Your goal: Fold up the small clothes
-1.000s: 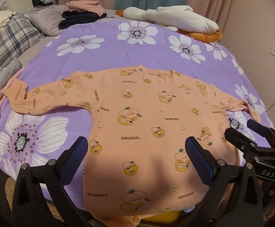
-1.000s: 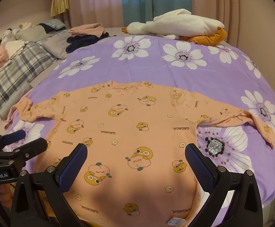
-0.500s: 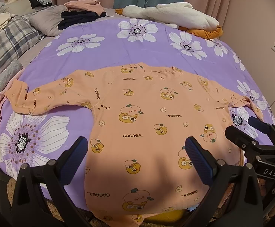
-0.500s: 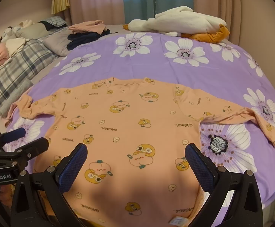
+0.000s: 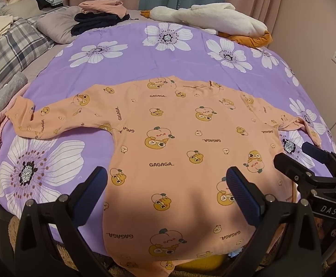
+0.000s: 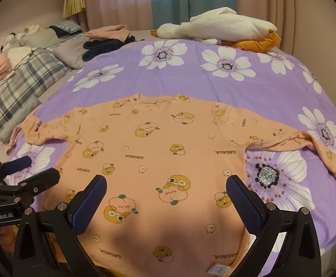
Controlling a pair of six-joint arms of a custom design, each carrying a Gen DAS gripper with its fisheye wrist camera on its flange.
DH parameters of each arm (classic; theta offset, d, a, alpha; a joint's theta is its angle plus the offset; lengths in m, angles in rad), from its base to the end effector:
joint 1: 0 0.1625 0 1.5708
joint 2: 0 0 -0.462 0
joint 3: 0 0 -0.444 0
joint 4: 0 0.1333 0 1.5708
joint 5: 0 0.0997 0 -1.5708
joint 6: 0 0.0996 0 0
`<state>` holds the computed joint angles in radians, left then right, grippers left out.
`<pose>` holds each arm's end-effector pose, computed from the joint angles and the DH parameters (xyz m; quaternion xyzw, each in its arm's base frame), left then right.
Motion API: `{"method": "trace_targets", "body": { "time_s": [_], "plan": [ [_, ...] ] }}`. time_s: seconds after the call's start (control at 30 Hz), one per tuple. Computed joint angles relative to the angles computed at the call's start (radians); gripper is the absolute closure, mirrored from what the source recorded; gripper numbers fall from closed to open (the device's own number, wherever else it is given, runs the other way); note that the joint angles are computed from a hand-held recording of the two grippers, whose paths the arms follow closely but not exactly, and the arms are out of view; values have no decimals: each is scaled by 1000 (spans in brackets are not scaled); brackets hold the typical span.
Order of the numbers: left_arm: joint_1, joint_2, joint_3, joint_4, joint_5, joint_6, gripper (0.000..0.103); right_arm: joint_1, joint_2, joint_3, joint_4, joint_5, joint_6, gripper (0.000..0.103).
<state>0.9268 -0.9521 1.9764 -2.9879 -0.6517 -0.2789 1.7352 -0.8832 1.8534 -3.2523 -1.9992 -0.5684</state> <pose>-0.1987 -0.6185 0.1419 0.0745 0.8801 -0.3503 0.3116 0.2018 -0.6546 0.1497 0.2591 -0.8817 0.2933 0.2635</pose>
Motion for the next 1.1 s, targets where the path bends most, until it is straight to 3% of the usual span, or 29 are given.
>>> {"method": "trace_targets", "body": {
  "time_s": [1.1],
  "plan": [
    [-5,-18,21,-17,-19,-8,1,13,7,-6,-6,-18,-11,1]
  ]
}}
